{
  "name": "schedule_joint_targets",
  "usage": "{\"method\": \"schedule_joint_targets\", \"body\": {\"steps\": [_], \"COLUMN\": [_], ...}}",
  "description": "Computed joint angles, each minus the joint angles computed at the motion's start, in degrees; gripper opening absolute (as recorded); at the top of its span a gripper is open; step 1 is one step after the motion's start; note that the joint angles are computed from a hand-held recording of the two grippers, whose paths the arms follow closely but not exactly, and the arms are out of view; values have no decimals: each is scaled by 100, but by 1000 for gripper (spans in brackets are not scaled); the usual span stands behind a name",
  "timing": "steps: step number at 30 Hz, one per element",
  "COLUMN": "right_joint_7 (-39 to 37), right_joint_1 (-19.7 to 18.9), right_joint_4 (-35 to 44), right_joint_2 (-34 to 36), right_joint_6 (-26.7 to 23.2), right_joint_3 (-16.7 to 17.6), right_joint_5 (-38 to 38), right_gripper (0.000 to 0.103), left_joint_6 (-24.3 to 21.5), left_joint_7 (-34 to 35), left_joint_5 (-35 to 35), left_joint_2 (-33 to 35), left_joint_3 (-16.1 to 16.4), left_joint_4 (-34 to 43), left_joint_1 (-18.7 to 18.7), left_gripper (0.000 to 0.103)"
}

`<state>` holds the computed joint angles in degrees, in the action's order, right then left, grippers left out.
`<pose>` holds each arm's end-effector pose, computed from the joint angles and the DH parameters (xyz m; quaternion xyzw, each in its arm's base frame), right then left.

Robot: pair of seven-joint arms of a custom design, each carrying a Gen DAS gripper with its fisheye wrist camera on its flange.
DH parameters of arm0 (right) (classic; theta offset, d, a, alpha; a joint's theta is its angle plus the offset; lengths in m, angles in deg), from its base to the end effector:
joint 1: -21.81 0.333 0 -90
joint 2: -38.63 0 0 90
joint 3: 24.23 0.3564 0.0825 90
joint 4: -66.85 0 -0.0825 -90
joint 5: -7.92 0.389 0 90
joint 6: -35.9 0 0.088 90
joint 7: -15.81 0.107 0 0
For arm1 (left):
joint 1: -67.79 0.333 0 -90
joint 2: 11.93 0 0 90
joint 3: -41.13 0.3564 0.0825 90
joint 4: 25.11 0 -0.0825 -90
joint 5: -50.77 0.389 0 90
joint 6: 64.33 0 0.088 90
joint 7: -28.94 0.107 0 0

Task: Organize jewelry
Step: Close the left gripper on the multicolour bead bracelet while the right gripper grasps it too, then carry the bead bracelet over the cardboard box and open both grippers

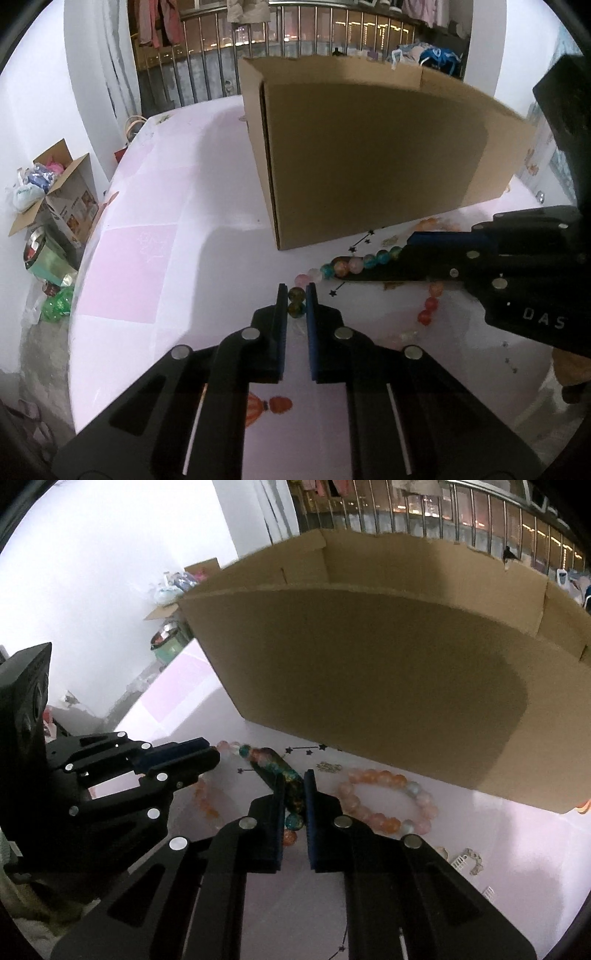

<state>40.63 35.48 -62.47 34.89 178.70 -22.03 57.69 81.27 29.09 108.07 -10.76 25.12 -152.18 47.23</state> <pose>0.5186 0.1434 0.4571 -0.8717 0.3623 -0.0232 0.3292 0.4430 -0.3406 0.4319 -0.7140 0.6054 -0.2287 0.2671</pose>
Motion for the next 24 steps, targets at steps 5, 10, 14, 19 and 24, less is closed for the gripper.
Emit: {"method": "schedule_joint_targets", "body": {"steps": [5,10,14,19,24], "right_joint_7": [-289,-563,-1133,-1509,-375], "right_joint_1": [-20,5,160,241,17], "right_joint_4": [-199,-393,-408,215,1682], "right_joint_2": [-390,-858,-1275,-1118,53], "right_joint_6": [-165,-163,59,262,-206], "right_joint_3": [-100,-174,-271,-344,-260], "right_joint_5": [304,701,1284,1686,869], "right_gripper": [10,10,10,10,10], "left_joint_6": [-149,-449,-813,-701,368], "left_joint_7": [-219,-339,-63,112,737], "left_joint_5": [136,518,858,1586,1098], "left_joint_2": [-387,-825,-898,-791,-326], "left_joint_3": [-130,-343,-463,-350,99], "left_joint_4": [-132,-131,231,831,1458], "left_joint_1": [-97,-156,-149,27,395], "left_gripper": [8,8,8,8,8]}}
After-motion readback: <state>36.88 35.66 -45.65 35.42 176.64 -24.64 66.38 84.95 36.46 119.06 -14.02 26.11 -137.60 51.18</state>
